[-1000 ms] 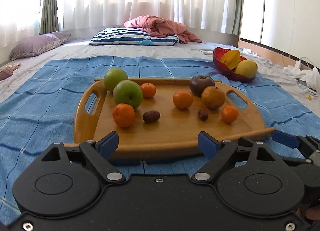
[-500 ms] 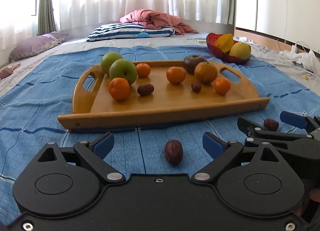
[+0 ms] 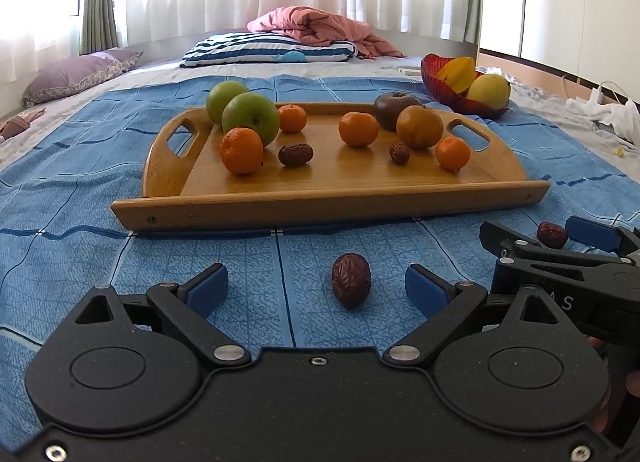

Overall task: Organize fruits
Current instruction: 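Pull both open tools back toward the remaining dates on the blanket, then grasp a date with the left tool while the right tool grasps another date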

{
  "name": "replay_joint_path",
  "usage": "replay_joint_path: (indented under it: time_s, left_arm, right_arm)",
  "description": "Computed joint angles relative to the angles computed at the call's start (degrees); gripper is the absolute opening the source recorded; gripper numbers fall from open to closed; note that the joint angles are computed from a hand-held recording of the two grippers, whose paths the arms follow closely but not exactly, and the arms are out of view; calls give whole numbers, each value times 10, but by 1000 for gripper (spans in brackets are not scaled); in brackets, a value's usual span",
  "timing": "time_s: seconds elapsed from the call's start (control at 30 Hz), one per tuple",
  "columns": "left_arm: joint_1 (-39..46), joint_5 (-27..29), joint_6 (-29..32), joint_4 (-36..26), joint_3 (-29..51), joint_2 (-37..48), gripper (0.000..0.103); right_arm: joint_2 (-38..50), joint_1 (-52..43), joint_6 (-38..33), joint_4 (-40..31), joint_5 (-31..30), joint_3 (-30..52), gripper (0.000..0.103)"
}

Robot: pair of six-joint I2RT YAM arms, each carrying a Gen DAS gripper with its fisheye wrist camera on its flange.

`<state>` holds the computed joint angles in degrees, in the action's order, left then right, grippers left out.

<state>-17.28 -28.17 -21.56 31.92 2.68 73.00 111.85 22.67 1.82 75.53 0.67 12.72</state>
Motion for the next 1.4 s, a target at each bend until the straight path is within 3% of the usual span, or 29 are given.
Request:
replay_joint_path:
  time_s: [0.27,0.47,0.53,0.7,0.8,1.17,1.4]
  left_arm:
    - [-3,-4,-4,27,-7,17,93]
    - [-29,-30,-1,29,-2,29,69]
    - [-39,-39,-4,22,1,27,53]
    - [-53,-43,-7,-1,5,11,28]
    - [-57,-46,-11,-9,7,8,25]
    - [-71,-56,-24,-53,2,-35,22]
    - [-76,-61,-26,-63,0,-44,20]
  right_arm:
    - [2,0,-2,-6,-2,4,99]
    - [1,7,-19,-17,-3,8,92]
    - [7,12,-26,-9,3,8,86]
    - [15,17,-33,-1,3,6,67]
    - [20,20,-37,10,7,4,56]
    - [32,25,-43,42,11,-8,44]
    - [34,19,-21,52,15,-13,28]
